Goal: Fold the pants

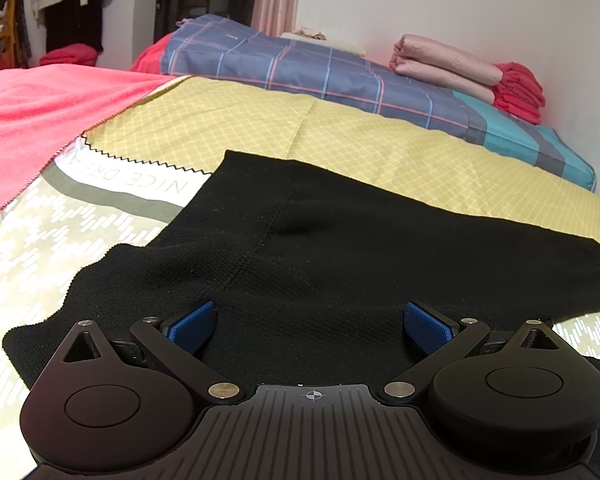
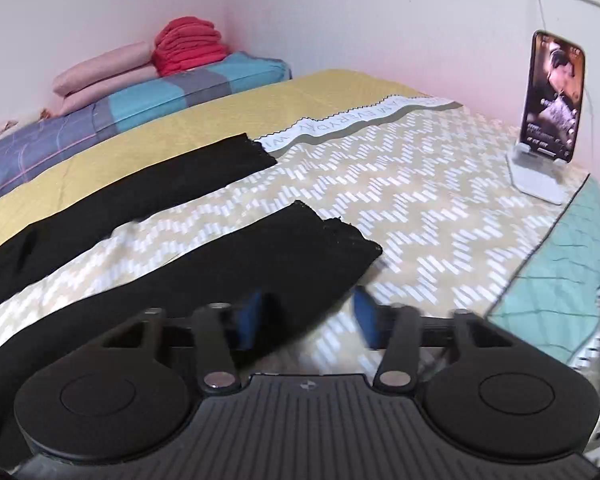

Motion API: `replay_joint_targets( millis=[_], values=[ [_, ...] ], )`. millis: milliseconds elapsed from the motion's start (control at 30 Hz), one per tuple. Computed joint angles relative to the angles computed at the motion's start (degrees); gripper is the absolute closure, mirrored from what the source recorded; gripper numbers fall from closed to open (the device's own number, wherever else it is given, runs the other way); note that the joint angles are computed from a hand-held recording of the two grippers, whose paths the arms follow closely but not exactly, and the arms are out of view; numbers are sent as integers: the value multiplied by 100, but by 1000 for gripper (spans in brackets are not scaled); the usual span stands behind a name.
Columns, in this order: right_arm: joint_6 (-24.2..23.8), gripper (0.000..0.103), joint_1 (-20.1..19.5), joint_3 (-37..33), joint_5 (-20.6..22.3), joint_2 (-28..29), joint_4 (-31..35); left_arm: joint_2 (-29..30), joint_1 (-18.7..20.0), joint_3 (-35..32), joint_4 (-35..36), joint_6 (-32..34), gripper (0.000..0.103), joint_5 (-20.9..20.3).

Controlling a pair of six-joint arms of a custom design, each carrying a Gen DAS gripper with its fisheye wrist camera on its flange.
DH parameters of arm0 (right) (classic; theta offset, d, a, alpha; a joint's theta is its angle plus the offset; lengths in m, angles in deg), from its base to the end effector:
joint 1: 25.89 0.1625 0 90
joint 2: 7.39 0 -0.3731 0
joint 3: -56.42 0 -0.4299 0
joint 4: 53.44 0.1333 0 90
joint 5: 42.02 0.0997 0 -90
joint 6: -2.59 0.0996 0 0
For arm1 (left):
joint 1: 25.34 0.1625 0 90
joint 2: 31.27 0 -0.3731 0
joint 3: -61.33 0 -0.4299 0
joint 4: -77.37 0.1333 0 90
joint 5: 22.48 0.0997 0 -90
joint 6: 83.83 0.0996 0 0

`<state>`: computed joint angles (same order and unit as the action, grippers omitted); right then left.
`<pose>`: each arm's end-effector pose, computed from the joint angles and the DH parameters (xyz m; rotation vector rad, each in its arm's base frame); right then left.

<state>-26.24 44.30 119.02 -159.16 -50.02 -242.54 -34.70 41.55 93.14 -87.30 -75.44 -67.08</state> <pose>-0.1832 -0.7678 0.3496 -0.2258 -1.9021 1.2276 -0.1537 -0.8804 0.0042 0.2231 2.2703 -1.0724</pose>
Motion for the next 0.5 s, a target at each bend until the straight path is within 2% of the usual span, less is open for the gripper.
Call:
replay_joint_targets(
  millis=[33, 67, 100, 133, 167, 200, 267, 300, 367, 433, 467, 500],
  values=[
    [-200, 83, 10, -101, -81, 130, -83, 6, -1, -9, 0, 9, 0, 10],
    [-545, 89, -3, -84, 27, 211, -349, 17, -5, -22, 2, 12, 0, 27],
    [-1040, 96, 62, -148, -80, 306, -557, 28, -8, -37, 5, 17, 0, 42],
    [-1295, 96, 83, -102, -77, 300, -765, 48, -13, -66, 14, 26, 0, 61],
    [-1311, 96, 78, -91, -155, 279, -947, 68, -17, -93, 21, 42, 0, 80],
    [-1086, 96, -2, -90, -151, 208, -917, 89, -21, -124, 32, 57, 0, 98],
    [-291, 96, -138, -51, -297, 51, -612, 121, -28, -163, 37, 81, 0, 119],
    [-201, 96, -131, 41, -305, -13, -577, 129, -29, -175, 39, 87, 0, 122],
    [-669, 94, -9, 66, -545, 82, -928, 128, -26, -171, 29, 73, 0, 105],
    [-1031, 72, 127, -254, -813, 407, -1583, 111, -22, -141, 5, 62, 0, 88],
    [-1395, 67, 198, -546, -867, 639, -1959, 105, -22, -128, -11, 59, 0, 84],
    [-1695, 55, 292, -637, -818, 775, -2385, 99, -20, -116, -22, 58, 0, 77]
  ],
)
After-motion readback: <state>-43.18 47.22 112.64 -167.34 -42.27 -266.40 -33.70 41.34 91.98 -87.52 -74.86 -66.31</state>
